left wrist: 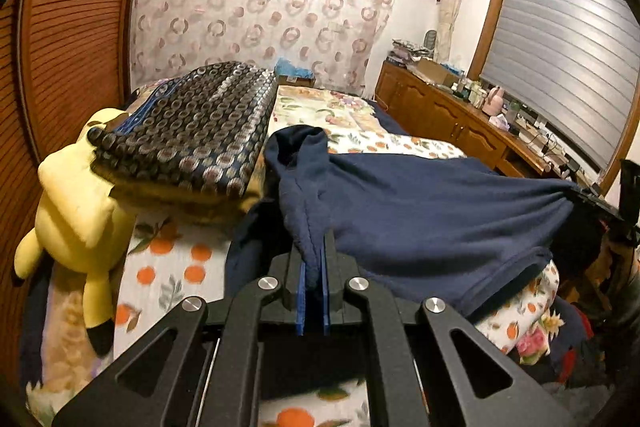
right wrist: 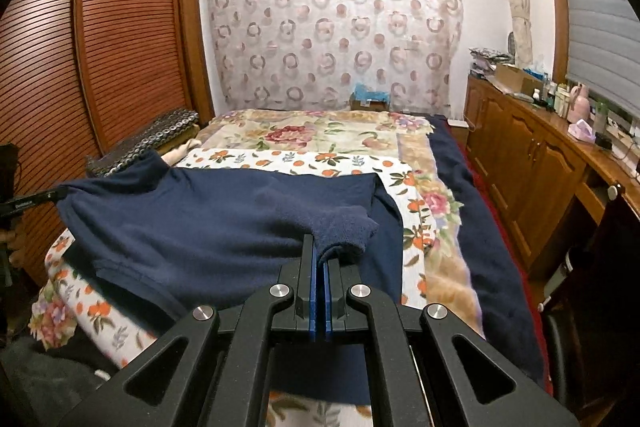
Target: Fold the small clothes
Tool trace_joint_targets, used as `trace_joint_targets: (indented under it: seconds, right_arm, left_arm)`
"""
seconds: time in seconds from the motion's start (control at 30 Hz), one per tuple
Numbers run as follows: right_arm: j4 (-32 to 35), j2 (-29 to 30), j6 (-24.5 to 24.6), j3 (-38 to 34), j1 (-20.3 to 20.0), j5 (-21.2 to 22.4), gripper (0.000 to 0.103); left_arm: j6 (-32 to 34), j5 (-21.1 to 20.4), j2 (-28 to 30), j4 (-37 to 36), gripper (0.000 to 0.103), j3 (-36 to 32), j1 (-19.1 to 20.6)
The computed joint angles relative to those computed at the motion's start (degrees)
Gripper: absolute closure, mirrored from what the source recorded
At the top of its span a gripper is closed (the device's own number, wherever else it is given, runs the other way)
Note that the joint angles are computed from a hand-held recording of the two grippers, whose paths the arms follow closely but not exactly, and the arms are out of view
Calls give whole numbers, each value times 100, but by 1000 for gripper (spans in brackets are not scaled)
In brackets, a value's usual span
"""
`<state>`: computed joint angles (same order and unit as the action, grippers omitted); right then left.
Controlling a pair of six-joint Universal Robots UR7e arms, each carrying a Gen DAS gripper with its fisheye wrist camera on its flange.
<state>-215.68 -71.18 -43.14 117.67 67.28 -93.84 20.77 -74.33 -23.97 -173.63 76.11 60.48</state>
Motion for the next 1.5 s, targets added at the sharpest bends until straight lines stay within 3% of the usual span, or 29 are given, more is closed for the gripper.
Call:
trace_joint_targets:
  seconds: [0.1, 0.23, 0.4, 0.53, 0.73, 0.93, 1.17, 1.33, 1.37, 1.43, 1.5]
  right_arm:
    - [51, 30, -103, 37, -52, -139, 101]
    - [480, 213, 189, -199, -206, -347, 101]
    - [587, 426, 164, -441, -159, -692, 101]
    - [361, 578, 28, -513, 28, -994, 89]
    - [303, 667, -106, -667, 236, -1241, 66]
    - [105, 731, -78, -677, 305, -1002, 44]
    - [316, 957, -80, -806, 264, -711, 39]
    - [871, 1287, -121, -1209, 254, -625, 39]
    - [1023, 1356, -111, -1323, 255, -633, 39]
    - [1275, 1492, -98, -1533, 265, -655, 39]
    - [1374, 1648, -80, -1717, 288, -724, 39]
  left_arm:
    - [198, 446, 95, -27, 96, 89, -13]
    - [-105, 563, 193, 340, 96, 5, 105]
    - [-140, 718, 251, 409, 90, 19, 117]
    - [-85, 859, 247, 180, 74, 117, 80]
    - [-48, 819, 220, 57, 64, 149, 86]
    - [32, 879, 242, 15, 64, 125, 68]
    - [51, 936, 261, -7, 64, 95, 42]
    - [113, 1020, 320, 163, 59, -24, 58]
    - [112, 1060, 339, 204, 57, -53, 66]
    - [100, 1122, 374, 279, 37, -104, 81]
    - [82, 1091, 376, 344, 25, -123, 121]
